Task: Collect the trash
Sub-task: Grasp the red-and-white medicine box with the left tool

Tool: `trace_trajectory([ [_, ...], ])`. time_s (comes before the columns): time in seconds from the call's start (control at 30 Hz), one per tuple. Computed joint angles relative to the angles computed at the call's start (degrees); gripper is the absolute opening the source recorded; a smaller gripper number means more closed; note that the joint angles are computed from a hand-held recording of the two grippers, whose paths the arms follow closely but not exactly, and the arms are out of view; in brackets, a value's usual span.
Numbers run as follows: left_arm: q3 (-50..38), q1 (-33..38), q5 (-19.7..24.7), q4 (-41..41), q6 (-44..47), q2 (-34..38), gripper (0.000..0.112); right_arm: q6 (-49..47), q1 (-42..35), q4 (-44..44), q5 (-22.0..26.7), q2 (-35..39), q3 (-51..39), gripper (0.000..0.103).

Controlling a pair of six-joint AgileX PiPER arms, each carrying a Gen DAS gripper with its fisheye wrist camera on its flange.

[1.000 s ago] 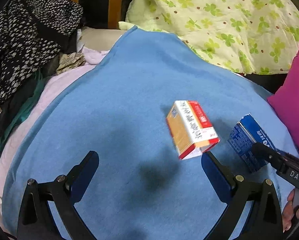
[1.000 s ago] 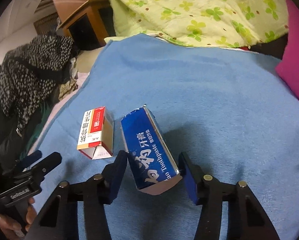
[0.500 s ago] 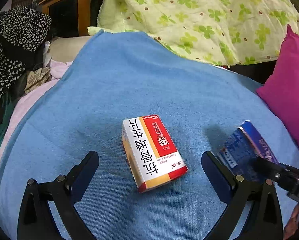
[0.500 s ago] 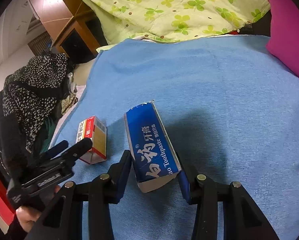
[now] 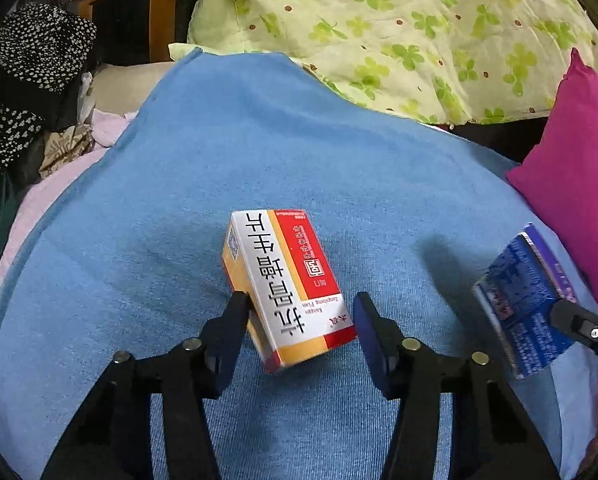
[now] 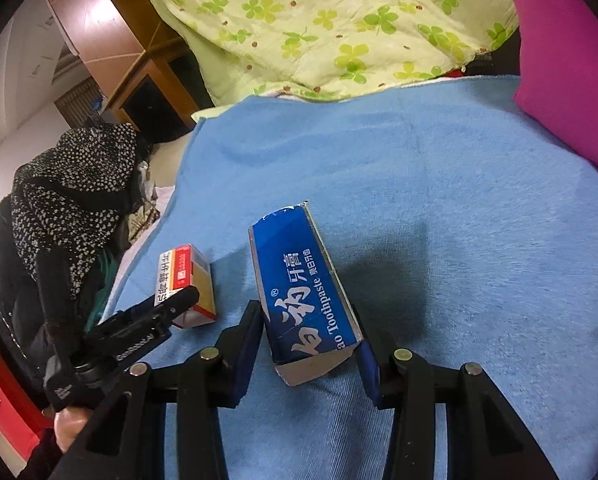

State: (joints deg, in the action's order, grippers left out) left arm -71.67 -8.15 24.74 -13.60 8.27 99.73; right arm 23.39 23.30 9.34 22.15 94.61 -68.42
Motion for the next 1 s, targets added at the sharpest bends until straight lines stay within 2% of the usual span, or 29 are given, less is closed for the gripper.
trace_trajectory([
  [0.2,4.1,-1.9,-2.6,4.3,-2.7,-4.9,0.051,4.8,0.8,-4.7,-0.4,-6.3,4.0,0.047],
  [0.3,6.1,-3.6,-3.7,6.1,-3.3,-7.6,0.045,8.1,1.3,-8.1,-0.2,-9.4,6.0,0.047],
  [0.47,9.7,-5.5,-4.4,3.7,0.3,-11.7,0.041,12.9,1.9,-12.3,0.0,-13.5,8.8,0.047],
  [0.53,9.6,-4.0,-3.3,-2.0,5.3,-11.9,0.041,14.1,1.8,-13.2,0.0,-14.6,9.8,0.047],
  [0.67,8.4,1.3,0.2,-11.8,12.0,-10.5,0.046,11.8,0.6,-10.4,0.3,-15.0,10.9,0.047],
  [0.73,8.0,3.9,1.2,-14.2,13.0,-9.8,0.058,10.1,0.0,-8.7,0.3,-14.7,11.0,0.047],
  [0.8,7.9,5.5,1.6,-15.6,13.4,-9.4,0.065,8.2,-0.4,-7.0,0.3,-14.4,10.8,0.047],
  [1.0,7.4,6.7,4.8,-15.3,14.1,-8.8,0.069,7.9,0.5,-7.1,0.5,-12.6,9.5,0.047],
])
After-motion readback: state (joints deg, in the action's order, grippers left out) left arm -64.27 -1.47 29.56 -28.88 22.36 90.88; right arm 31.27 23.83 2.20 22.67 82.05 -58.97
